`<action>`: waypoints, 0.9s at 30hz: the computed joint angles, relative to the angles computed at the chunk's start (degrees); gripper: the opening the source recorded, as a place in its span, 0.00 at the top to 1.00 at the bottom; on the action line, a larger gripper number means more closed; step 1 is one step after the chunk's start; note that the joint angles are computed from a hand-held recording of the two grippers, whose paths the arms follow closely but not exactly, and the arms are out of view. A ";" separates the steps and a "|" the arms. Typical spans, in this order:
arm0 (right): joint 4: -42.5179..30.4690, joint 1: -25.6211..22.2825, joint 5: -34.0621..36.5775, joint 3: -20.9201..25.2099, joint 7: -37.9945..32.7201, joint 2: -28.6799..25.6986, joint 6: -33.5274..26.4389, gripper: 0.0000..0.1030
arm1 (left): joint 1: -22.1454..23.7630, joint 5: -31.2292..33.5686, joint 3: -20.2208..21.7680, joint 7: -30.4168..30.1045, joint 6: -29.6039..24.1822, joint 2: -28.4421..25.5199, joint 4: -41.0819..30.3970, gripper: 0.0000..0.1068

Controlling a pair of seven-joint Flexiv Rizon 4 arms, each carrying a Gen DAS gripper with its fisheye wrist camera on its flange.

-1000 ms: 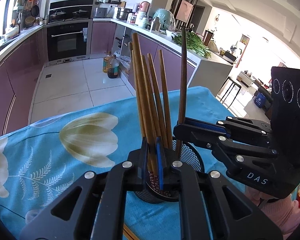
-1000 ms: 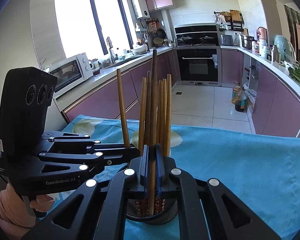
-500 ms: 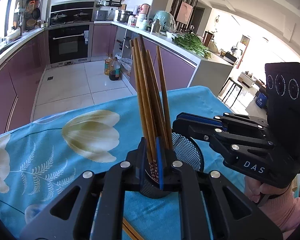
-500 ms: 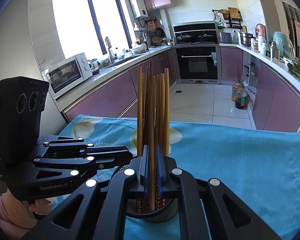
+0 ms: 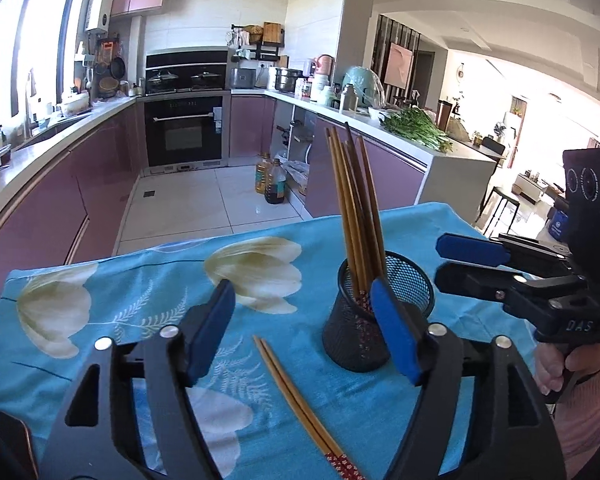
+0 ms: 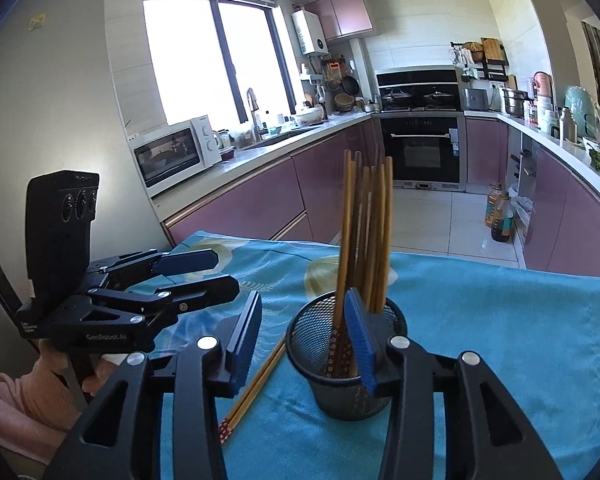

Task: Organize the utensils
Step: 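Withdraw both tools and move them over the last chopstick pair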

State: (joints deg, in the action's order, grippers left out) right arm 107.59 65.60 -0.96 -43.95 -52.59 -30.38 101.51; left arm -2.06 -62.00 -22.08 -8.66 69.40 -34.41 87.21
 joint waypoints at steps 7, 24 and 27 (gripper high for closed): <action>0.31 -1.28 -1.81 5.02 -0.72 0.31 -1.67 0.49 | 0.80 -7.53 0.28 5.32 4.87 2.43 5.05 0.22; -4.06 -13.83 -13.30 21.18 10.10 -3.04 -11.46 0.49 | 1.31 6.72 3.33 -6.61 7.91 0.03 8.67 0.27; -4.23 -14.81 -15.33 22.17 11.76 -3.01 -12.23 0.49 | 1.90 10.44 3.23 -9.58 7.75 -0.63 8.26 0.29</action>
